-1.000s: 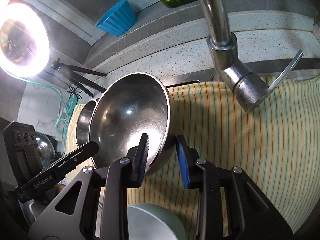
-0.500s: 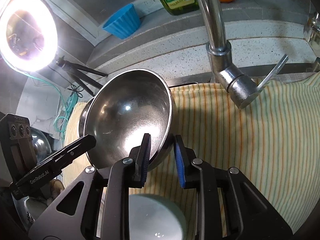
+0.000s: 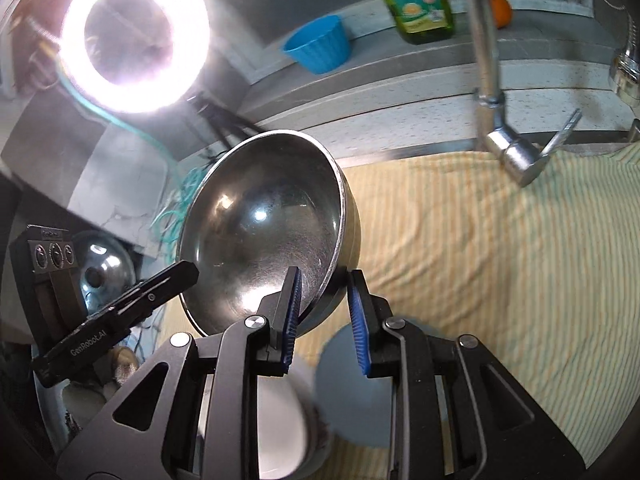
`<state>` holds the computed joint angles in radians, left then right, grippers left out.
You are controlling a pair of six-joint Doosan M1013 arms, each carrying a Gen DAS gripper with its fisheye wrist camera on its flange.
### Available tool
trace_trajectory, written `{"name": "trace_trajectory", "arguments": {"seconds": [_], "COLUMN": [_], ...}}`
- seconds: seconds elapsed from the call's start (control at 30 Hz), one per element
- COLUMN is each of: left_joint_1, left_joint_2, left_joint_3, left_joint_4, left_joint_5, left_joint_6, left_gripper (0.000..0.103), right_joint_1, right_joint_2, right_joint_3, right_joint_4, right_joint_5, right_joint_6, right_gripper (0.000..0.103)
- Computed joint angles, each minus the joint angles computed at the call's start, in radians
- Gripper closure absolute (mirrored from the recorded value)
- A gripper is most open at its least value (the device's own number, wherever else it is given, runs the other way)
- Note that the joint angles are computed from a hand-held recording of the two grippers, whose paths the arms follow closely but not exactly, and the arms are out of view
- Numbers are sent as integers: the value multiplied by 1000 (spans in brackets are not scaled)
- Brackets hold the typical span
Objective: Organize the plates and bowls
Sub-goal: 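Lift the large steel bowl with both grippers and lower it beside the plates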
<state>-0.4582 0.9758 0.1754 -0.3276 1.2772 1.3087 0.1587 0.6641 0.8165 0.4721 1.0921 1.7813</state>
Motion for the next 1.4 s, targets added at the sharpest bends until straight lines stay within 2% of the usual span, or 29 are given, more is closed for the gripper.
{"name": "trace_trajectory", "arguments": {"seconds": [0.07,0.17,0.3,0.53,0.93,1.13,1.4], "left_joint_1": [8,20,33,58,87,98,105], "left_joint_2": [-86,-173,-257,-352,-442,-466,-479], "left_joint_3": [170,331,480,653,828,882,925], "left_joint_4": [-2,13,49,111,176,194,209], "left_joint_5": [-90,-177,-258,-335,-367,-367,-361], "left_joint_6": [7,-2,-38,-133,-275,-320,-351], "left_gripper": [75,75,75,75,75,75,75], "right_joint_1": [12,33,61,105,164,189,211], "right_joint_2": [2,14,36,88,194,251,284], "right_joint_3": [-8,-33,-70,-150,-312,-399,-440], "right_joint_4": [9,31,52,82,85,70,45], "right_joint_5": [5,24,49,114,235,302,349], "right_joint_6": [-16,-50,-80,-124,-145,-145,-159], "right_gripper": [78,78,78,78,78,78,78]}}
